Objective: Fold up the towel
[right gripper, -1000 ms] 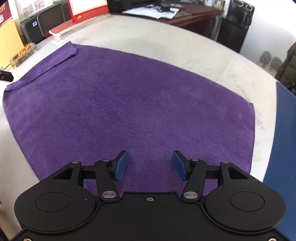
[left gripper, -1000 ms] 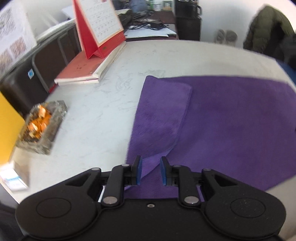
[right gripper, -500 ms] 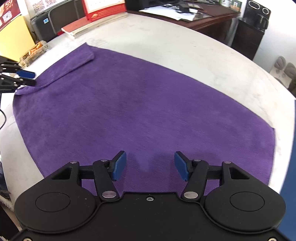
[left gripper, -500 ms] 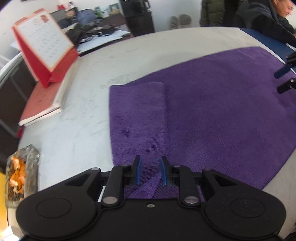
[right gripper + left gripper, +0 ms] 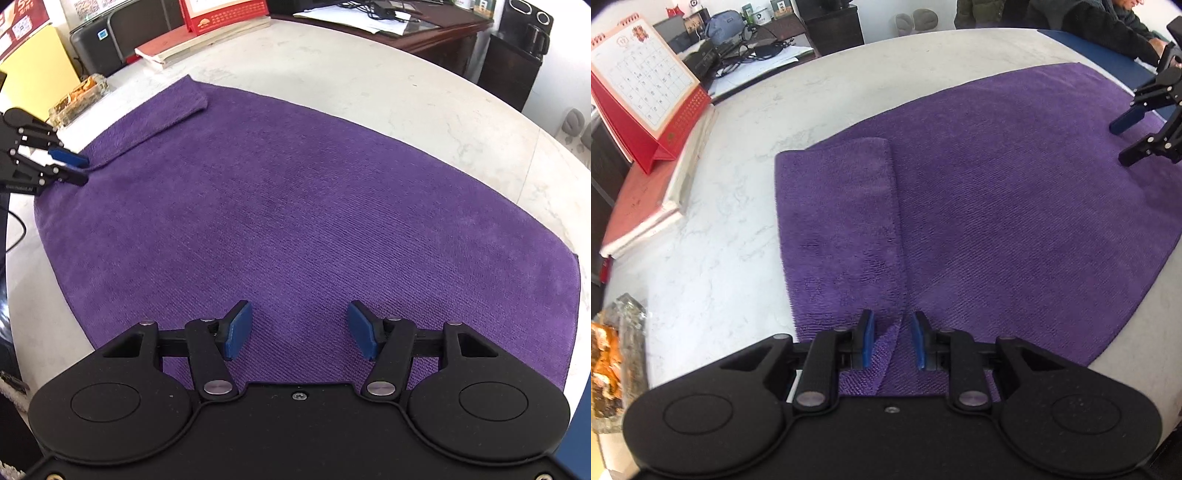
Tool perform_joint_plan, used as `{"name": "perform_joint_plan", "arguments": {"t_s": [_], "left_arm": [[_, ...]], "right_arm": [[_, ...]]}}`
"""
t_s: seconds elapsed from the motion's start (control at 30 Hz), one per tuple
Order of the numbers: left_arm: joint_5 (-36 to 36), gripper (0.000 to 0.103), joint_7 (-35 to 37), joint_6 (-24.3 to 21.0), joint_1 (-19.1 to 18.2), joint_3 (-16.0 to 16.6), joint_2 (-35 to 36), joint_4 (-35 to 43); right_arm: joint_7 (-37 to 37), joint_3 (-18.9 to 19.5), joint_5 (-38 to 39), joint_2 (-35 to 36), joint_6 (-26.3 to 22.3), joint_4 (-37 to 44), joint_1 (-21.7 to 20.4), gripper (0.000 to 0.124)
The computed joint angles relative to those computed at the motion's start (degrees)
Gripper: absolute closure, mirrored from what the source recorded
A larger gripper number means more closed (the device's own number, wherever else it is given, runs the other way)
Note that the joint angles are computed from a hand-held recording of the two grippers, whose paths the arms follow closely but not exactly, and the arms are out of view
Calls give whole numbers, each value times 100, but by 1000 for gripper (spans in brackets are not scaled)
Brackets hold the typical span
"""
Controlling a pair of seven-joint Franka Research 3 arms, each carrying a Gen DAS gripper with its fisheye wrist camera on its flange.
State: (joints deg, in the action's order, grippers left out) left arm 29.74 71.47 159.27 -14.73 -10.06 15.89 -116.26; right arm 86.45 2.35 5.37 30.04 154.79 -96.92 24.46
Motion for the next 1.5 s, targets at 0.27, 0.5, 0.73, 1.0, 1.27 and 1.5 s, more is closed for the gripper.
{"name": "perform_joint_plan", "arguments": {"t_s": [0.27, 0.5, 0.73, 1.0, 1.27, 1.5], "left_arm": [[2597, 99, -4451, -439, -564, 1037, -501, -267], [2512, 98, -6020, -1401, 27, 913, -789, -633], [2400, 97, -5826, -1465, 460, 389, -1058, -537], [2240, 95, -4911, -534, 327, 308, 475, 1216], [1030, 95, -3851, -802, 221, 604, 1841, 2769], [807, 94, -4014, -628, 43, 1013, 1749, 2685]], "right_arm": [[-16, -38, -90, -5, 24, -25, 49, 61], [14, -62, -198, 35, -149, 87, 87, 54], [93, -54, -165, 36, -164, 85, 87, 51], [138, -24, -85, 91, -340, 232, 41, 50], [144, 15, -7, 51, -240, 143, -6, 48], [224, -39, -51, 22, -178, 78, 56, 46]]}}
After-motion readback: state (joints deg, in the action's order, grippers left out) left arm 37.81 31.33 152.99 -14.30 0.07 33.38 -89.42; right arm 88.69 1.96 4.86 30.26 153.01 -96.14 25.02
